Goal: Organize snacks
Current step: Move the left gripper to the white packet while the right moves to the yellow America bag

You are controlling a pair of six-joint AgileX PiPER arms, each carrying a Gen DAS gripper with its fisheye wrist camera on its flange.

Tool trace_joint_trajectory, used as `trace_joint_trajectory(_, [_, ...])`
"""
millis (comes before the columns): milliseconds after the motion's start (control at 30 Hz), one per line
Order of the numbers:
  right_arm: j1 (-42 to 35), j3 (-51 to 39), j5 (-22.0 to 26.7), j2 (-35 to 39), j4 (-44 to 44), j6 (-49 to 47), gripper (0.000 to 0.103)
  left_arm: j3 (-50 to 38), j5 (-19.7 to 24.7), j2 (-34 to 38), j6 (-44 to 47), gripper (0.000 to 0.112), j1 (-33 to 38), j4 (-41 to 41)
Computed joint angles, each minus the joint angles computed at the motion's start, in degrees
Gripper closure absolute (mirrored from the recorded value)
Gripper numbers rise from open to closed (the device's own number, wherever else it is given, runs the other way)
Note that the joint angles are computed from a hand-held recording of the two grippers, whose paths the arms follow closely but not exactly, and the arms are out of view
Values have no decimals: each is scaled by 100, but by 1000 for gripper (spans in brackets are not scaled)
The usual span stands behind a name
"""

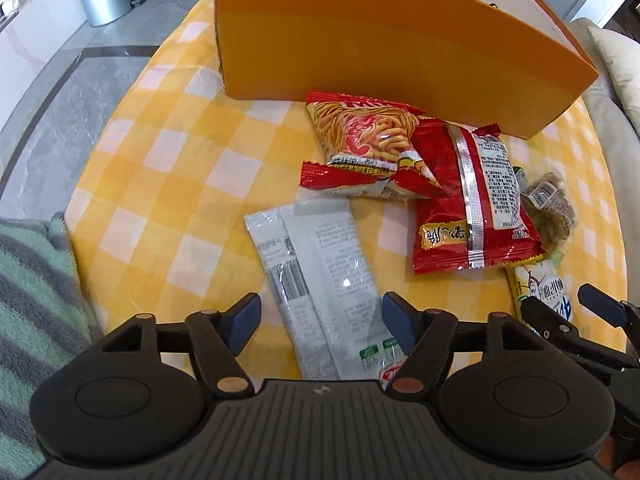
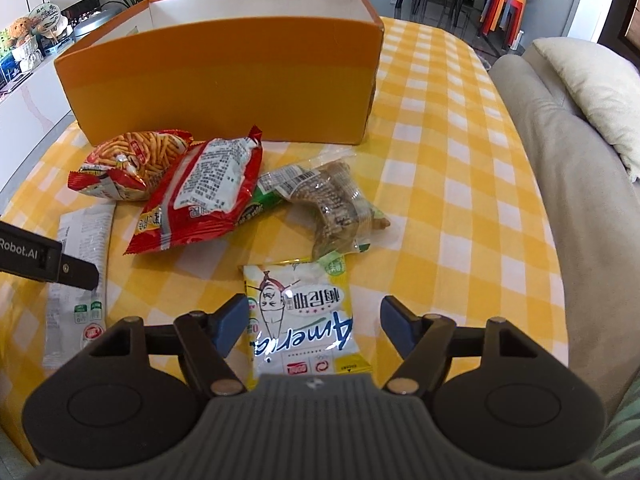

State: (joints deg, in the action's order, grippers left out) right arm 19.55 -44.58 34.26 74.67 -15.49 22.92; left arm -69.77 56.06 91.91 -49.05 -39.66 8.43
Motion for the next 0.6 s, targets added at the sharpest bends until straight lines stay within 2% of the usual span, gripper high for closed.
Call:
trace_joint_trajectory(167, [-123,11,-98,77,285,-256,33,-199,124,237,-56,26,-232,277])
trace_joint_trajectory(267, [-171,22,-116,82,412,-360,33,-132,58,190,198,38,-228,237])
trace_joint_trajectory(333, [-186,21,-101,78,462,-392,35,-109,85,152,395,41,-217,186])
trace_joint_trajectory(500, [-142,16,-61,89,465,-393,39,-190,342,160,961,44,-235,77])
trace_joint_trajectory(600, [-154,-8,11,85,617,-508,45,-344,674,245,1382,44,-293,19])
